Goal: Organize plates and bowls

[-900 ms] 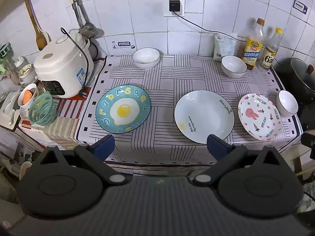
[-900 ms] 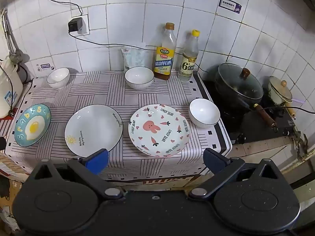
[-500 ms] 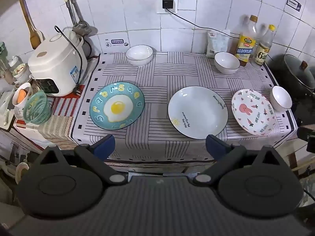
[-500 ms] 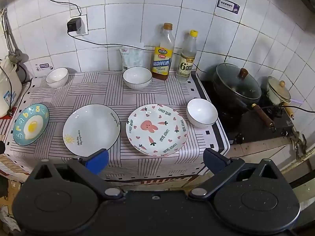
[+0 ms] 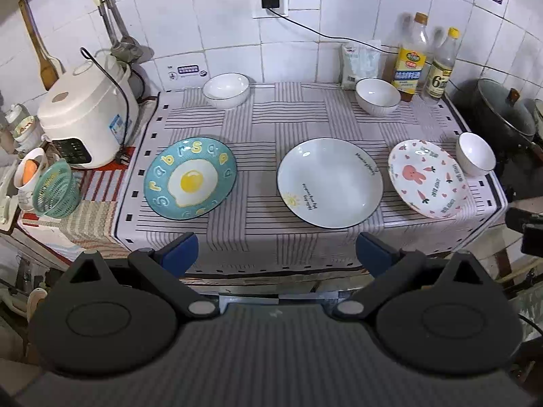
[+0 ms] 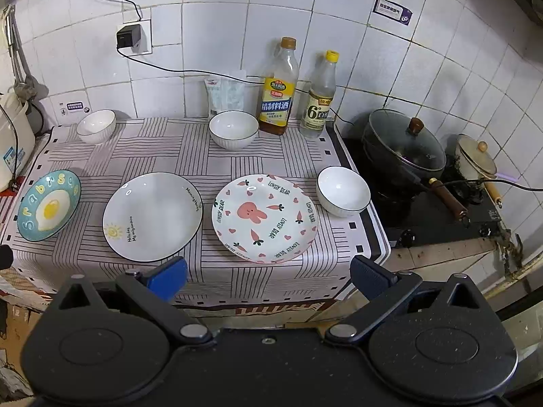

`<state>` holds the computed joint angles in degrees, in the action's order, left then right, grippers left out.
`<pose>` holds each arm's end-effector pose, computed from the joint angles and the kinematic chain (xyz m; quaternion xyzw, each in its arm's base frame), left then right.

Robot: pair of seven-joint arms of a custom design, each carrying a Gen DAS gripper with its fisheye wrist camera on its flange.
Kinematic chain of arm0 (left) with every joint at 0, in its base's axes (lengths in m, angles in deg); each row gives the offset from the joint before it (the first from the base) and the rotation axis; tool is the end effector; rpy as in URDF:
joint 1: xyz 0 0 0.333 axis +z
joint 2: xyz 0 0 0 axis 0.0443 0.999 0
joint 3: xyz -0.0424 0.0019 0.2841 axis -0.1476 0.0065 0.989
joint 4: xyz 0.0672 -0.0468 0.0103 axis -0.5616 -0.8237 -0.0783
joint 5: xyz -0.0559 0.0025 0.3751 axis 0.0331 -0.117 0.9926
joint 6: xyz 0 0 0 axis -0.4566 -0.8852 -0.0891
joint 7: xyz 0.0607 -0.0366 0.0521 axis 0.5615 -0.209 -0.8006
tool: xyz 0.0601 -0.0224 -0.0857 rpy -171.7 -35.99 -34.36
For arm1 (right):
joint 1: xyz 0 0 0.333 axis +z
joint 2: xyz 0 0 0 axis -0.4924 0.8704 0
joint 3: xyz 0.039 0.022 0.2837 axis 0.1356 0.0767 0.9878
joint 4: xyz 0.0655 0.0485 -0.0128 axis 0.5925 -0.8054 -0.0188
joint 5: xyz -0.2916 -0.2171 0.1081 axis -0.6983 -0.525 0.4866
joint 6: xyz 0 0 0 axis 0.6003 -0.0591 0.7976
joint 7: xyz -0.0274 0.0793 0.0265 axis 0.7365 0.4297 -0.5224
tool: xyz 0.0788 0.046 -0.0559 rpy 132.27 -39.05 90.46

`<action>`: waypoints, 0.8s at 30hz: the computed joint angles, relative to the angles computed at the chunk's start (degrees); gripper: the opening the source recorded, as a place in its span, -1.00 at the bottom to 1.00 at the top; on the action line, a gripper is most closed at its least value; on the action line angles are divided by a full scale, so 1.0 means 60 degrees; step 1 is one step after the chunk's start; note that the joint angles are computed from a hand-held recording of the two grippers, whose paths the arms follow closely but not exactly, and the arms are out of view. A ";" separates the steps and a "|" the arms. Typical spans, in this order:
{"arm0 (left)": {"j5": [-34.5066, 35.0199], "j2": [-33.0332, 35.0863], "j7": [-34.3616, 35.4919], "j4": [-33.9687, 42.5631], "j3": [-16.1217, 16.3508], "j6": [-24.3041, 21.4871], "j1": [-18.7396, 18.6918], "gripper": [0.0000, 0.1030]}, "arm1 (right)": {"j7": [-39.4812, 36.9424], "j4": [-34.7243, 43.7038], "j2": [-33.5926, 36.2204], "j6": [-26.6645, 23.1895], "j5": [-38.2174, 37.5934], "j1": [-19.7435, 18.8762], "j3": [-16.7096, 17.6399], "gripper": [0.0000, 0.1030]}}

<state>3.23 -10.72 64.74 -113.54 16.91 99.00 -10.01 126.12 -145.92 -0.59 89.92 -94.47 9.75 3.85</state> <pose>0.4342 -0.2413 0.5555 -0.6019 0.7396 -0.2213 0.2044 0.4131 0.3954 0.6270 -0.5868 0.7788 -0.2184 0.0381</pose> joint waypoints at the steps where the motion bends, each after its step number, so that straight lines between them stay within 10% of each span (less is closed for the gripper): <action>1: 0.0155 -0.0021 -0.0114 -0.0040 -0.0064 0.0047 0.0056 0.95 | -0.0011 -0.0002 0.0002 0.0006 -0.0007 0.0003 0.0002 1.00; 24: 0.0605 -0.0428 -0.0464 -0.0665 -0.0098 0.0927 0.0212 0.96 | -0.0133 -0.0672 -0.0393 0.0660 -0.0354 0.0025 0.0190 1.00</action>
<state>6.86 -13.29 61.95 -117.53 16.33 104.56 -8.74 125.33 -149.96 -2.95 93.88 -96.60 9.90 4.99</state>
